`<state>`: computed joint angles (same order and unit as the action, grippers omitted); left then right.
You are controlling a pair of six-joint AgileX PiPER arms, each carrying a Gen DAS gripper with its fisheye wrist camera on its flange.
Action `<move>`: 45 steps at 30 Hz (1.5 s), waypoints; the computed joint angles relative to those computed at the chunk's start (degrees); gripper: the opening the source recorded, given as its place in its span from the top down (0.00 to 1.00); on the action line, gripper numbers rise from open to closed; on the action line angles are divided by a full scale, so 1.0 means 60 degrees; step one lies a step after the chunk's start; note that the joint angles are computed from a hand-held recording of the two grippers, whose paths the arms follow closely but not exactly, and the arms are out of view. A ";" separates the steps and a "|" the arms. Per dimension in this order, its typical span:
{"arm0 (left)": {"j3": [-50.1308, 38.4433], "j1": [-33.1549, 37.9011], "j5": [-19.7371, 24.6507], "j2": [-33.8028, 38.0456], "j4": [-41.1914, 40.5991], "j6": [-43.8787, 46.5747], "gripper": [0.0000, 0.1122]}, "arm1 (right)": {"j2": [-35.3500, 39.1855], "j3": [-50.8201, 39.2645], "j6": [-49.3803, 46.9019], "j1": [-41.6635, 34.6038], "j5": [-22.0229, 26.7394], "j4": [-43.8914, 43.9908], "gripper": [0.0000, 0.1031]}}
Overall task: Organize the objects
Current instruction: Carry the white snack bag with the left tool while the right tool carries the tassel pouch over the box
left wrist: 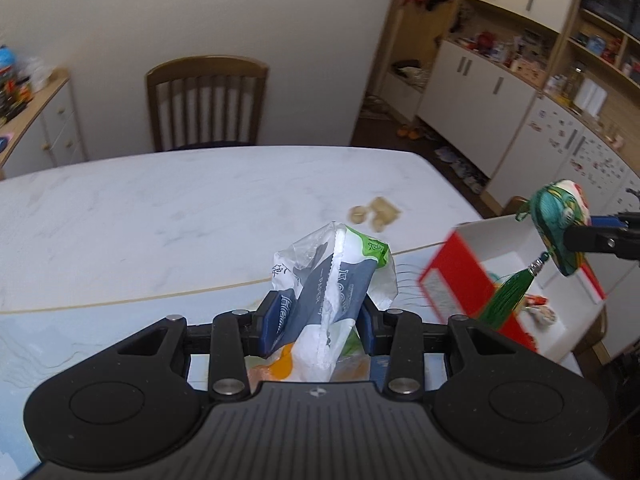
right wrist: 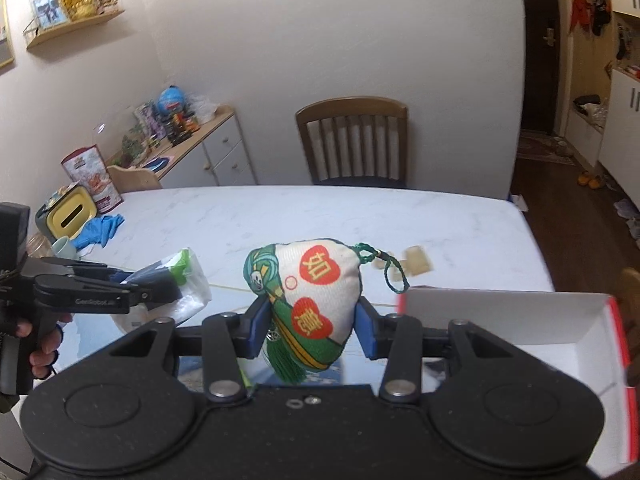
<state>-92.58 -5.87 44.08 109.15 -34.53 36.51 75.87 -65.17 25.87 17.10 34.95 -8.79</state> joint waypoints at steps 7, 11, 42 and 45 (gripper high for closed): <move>0.0012 -0.1467 -0.0342 -0.0221 0.0784 -0.1112 0.65 | -0.1219 0.0793 -0.1928 -0.1648 0.0209 0.1332 0.58; -0.0282 -0.2280 -0.0406 -0.0077 0.1332 -0.1839 0.65 | -0.1685 0.1149 -0.3557 -0.2821 0.0366 0.2543 0.58; -0.6533 -0.6738 0.1671 0.4678 0.5621 -0.6735 0.65 | 0.0073 0.1950 -1.2992 -0.8803 0.1081 0.8123 0.58; -0.6941 -0.6864 0.1863 0.5068 0.5796 -0.6958 0.65 | 0.0604 0.1828 -1.3064 -0.8540 0.0840 0.7975 0.57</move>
